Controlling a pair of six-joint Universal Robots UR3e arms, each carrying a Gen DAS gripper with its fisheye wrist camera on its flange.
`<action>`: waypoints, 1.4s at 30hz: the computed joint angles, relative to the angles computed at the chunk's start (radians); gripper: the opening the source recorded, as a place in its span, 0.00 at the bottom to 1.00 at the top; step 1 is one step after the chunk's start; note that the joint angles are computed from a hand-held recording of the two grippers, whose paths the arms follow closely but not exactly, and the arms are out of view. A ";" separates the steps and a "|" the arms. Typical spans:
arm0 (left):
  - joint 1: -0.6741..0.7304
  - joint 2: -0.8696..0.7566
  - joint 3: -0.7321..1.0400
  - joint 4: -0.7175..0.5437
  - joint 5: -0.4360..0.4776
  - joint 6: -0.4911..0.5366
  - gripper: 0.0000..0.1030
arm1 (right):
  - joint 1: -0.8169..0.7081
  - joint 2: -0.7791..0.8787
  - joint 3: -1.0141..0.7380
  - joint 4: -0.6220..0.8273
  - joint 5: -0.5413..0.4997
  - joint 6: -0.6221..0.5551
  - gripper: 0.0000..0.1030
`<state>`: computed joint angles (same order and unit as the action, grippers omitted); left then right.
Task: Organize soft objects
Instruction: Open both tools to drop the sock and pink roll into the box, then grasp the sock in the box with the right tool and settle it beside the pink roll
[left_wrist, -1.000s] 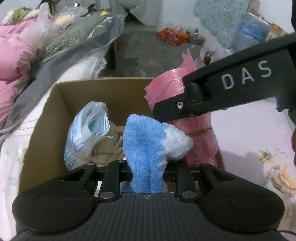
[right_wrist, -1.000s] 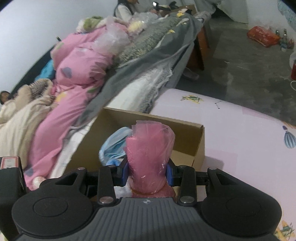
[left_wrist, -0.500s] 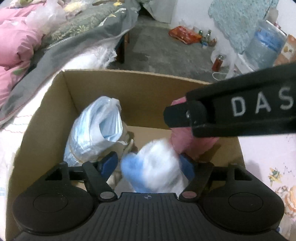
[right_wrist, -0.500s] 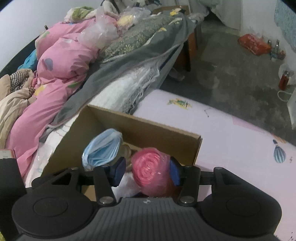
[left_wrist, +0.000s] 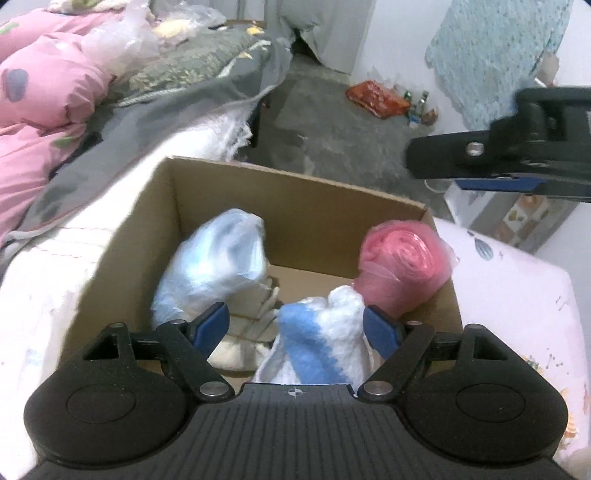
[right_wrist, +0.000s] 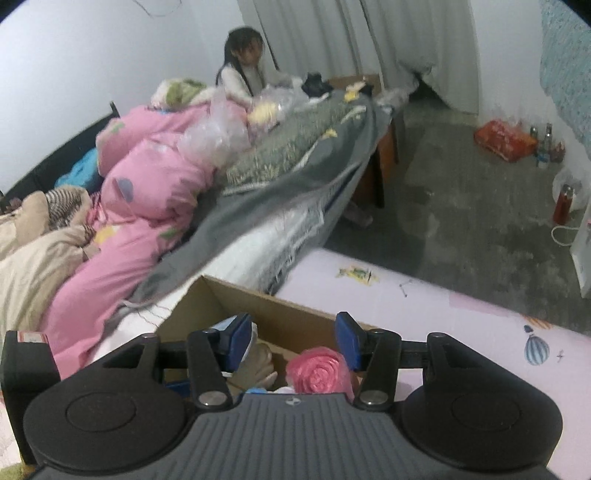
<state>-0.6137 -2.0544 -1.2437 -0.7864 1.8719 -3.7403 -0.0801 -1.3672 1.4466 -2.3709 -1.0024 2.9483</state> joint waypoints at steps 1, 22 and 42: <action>0.001 0.010 -0.009 0.002 0.008 -0.002 0.78 | -0.012 -0.018 0.017 -0.004 0.013 -0.004 0.44; -0.063 0.448 -0.503 0.191 0.124 -0.158 0.78 | 0.133 -0.042 -0.029 0.364 -0.089 -0.252 0.43; 0.044 0.599 -0.716 0.290 0.001 -0.140 0.78 | 0.423 0.509 -0.589 0.418 -0.562 -0.095 0.23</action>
<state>-0.5694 -1.4551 -1.9598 -0.4959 1.8730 -3.8804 0.3434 -0.8586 0.8574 -1.9524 -1.5644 2.8530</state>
